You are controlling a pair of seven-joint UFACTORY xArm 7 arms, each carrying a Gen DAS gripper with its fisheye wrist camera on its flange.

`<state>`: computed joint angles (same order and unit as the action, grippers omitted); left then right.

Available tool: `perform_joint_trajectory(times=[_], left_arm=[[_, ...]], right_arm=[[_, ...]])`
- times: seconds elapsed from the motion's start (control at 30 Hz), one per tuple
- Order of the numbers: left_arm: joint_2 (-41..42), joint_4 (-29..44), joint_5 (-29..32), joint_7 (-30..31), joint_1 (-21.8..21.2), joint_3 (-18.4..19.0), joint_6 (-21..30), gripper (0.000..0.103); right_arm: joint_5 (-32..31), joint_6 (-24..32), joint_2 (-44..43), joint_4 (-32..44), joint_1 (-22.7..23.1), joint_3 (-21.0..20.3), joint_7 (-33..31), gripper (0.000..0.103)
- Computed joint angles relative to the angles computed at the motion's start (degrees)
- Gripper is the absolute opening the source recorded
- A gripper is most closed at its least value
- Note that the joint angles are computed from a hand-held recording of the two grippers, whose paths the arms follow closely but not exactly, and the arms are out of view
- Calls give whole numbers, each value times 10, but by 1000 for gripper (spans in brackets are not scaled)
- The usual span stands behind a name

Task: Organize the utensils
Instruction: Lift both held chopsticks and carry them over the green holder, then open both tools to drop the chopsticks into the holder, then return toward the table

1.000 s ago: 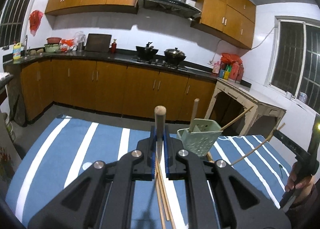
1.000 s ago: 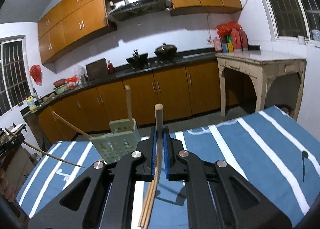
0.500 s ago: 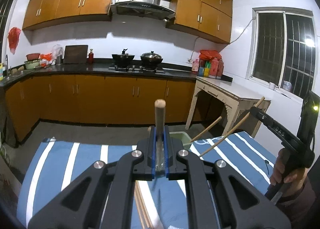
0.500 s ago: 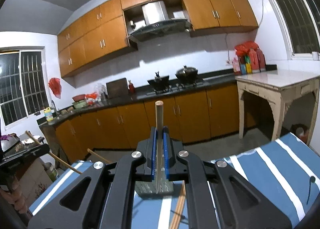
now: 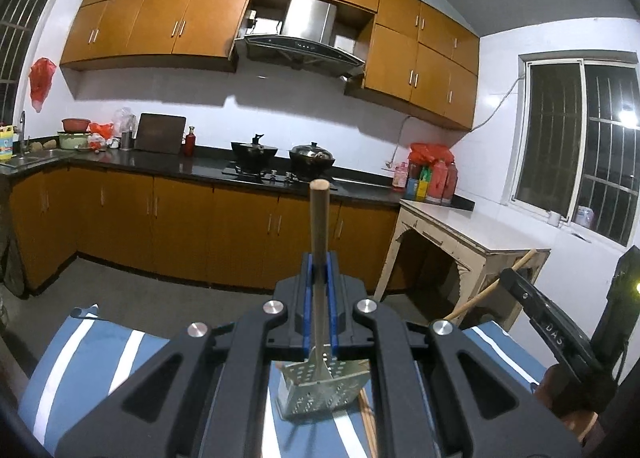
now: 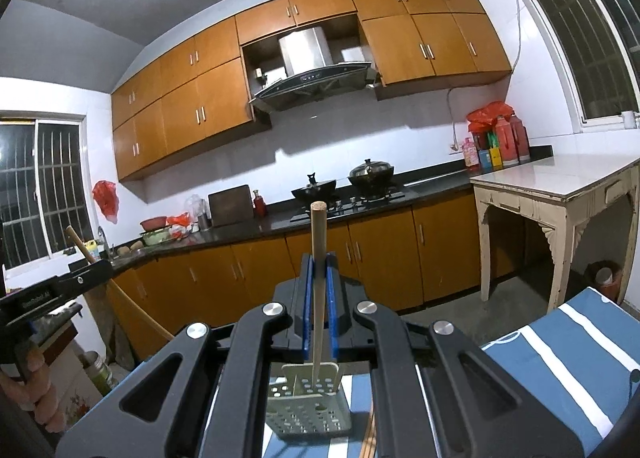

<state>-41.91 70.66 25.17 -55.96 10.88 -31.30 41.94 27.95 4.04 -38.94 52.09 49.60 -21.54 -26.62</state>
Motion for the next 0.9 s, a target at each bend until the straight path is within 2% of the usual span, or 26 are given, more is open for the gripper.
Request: perform_joint_trajectory(times=[0.13, 0.4, 0.53, 0.63, 0.83, 0.9], left_arm=[[18, -7, 10, -8, 8, -10, -2, 8], [42, -39, 27, -26, -10, 6, -21, 8], [61, -44, 38, -33, -19, 10, -22, 8], [74, -47, 40, -38, -33, 20, -14, 8], [53, -63, 50, -52, -54, 38, -4, 11], [38, -67, 50, -53, -57, 41, 0, 15]], right_arm=[[1, -4, 19, 4, 13, -5, -2, 7], [12, 9, 53, 2, 0, 3, -11, 7], [24, 39, 66, 11, -19, 16, -14, 8], [34, 62, 69, 12, -50, 37, -18, 8], [54, 80, 51, 4, -99, 71, -25, 9], [56, 86, 37, -4, -111, 77, -25, 9]])
